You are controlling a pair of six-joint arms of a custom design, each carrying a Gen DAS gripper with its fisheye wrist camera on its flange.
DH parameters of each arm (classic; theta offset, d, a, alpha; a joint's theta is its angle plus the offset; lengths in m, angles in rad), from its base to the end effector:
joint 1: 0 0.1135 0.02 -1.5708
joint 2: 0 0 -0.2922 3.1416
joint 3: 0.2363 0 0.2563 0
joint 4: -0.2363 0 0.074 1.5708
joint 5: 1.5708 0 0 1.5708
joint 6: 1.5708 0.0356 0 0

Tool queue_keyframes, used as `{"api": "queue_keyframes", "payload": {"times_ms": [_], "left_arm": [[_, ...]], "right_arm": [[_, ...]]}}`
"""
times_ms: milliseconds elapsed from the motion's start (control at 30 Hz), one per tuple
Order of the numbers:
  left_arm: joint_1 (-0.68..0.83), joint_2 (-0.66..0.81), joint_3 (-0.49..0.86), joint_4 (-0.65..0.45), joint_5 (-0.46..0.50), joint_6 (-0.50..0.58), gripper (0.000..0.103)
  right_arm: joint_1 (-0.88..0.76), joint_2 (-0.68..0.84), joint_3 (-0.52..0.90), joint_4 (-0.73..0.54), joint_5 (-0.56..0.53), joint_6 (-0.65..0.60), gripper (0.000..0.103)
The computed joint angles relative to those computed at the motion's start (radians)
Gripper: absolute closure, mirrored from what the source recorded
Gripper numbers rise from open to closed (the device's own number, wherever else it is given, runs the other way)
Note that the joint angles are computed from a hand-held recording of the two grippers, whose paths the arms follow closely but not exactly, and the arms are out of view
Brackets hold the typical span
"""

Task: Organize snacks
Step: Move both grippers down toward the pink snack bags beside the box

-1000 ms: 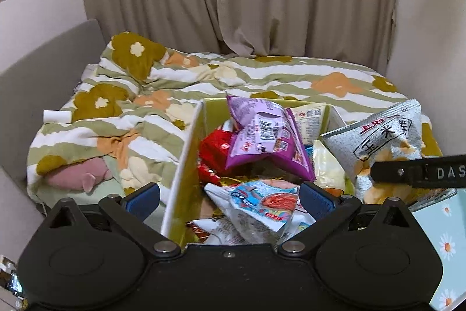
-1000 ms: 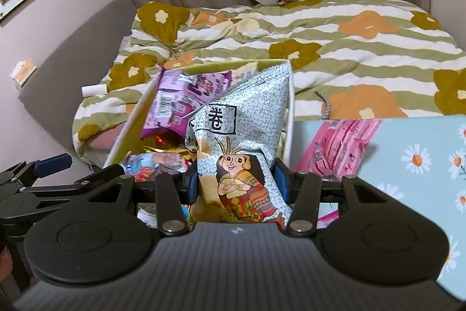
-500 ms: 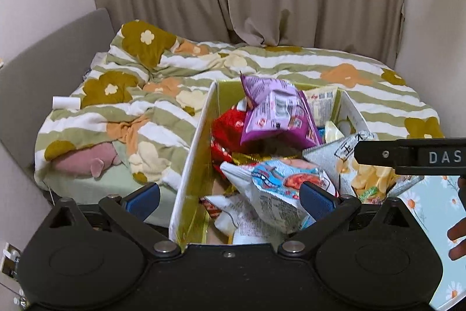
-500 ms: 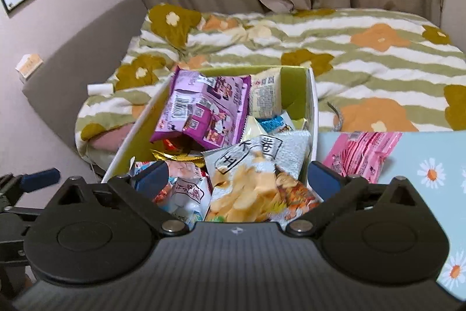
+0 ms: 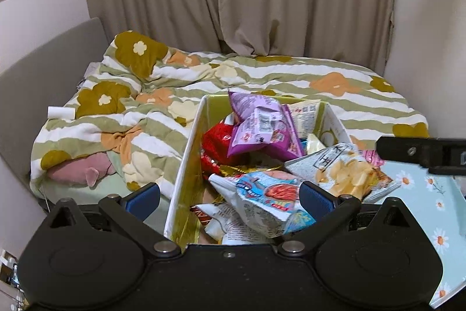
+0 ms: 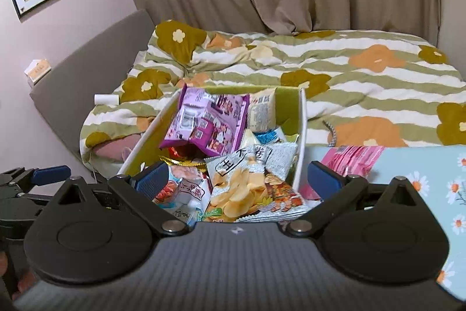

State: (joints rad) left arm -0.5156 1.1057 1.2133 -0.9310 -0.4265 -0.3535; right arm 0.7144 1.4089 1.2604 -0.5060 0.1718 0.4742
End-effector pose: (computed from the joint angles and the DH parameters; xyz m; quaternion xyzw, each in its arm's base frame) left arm 0.1835 -0.0871 0.3830 -0.0033 0.9132 0.0285 0.4066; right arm 0.2418 0.2016 0.3580 -0.0694 0.8917 0.1830 0.4082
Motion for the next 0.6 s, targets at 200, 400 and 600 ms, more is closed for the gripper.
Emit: {"api": "queue_keyframes", "payload": {"times_ms": [200,400,600], "left_arm": [[-0.054,0.020,0.029,-0.006,0.010,-0.004,0.000],[-0.171,0.067,0.054,-0.019,-0.057,-0.070,0.000],[-0.318,0.176,0.111,-0.074,-0.171,-0.259,0.000]], "right_arm": [[-0.028,-0.072,0.016,-0.102,0.057,0.016,0.000],[-0.131,-0.131,-0.017,-0.128,0.042,-0.006,0.000],[-0.285,-0.143,-0.078,-0.076,-0.084,-0.151,0.000]]}}
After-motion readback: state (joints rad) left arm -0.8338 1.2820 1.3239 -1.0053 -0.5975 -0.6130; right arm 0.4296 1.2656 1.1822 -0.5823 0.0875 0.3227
